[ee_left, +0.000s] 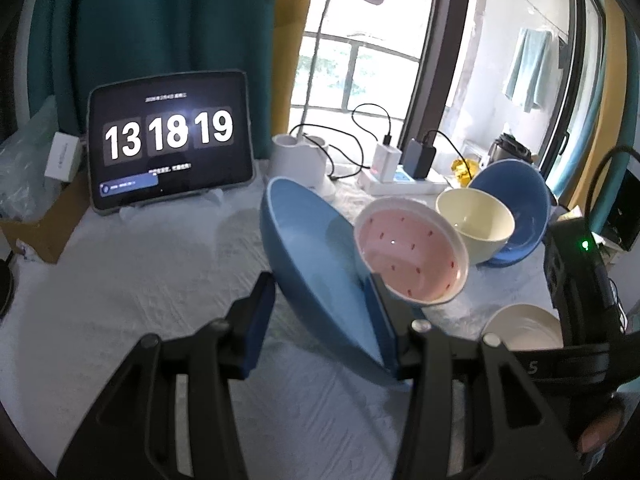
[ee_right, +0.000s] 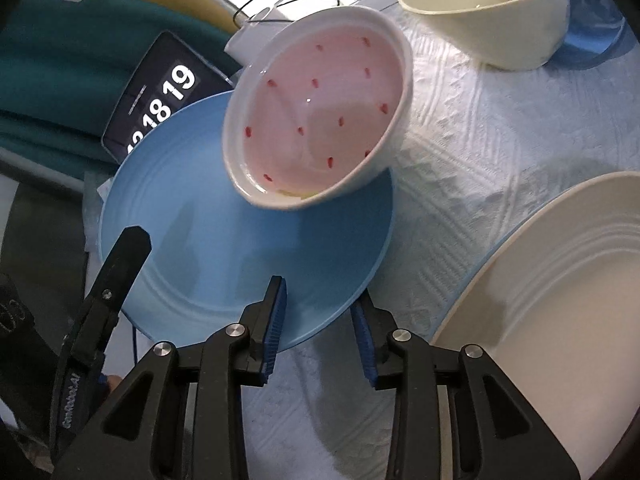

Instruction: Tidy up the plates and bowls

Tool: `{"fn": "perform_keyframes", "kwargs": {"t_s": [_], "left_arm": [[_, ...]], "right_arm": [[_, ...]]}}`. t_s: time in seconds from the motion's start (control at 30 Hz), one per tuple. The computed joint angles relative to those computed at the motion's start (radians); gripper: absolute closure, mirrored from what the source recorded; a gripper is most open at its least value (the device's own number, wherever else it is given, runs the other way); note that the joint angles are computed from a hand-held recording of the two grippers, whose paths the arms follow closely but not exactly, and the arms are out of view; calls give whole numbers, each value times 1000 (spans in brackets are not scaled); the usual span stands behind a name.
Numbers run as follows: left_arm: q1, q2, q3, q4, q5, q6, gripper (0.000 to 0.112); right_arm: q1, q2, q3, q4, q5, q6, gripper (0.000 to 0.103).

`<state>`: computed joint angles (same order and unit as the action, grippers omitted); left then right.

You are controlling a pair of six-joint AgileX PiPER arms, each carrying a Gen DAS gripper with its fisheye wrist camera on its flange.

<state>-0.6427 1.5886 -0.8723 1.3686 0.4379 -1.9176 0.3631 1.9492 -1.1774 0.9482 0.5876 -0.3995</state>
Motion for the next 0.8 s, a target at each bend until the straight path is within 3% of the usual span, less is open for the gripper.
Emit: {"fn": "perform_keyframes", "kwargs": {"t_s": [0.1,0.5,0.8], "left_arm": [[-21,-27,14,24,46,-16,65],[-70,-48,-37,-37,105,94,65],[-140,-112,-7,-34,206,102,65]], "right_arm": [[1,16,-19,37,41,-31,67],[-90,72,-45,210,226,-173,67],[-109,70,-22,301,297,-260,66]]}}
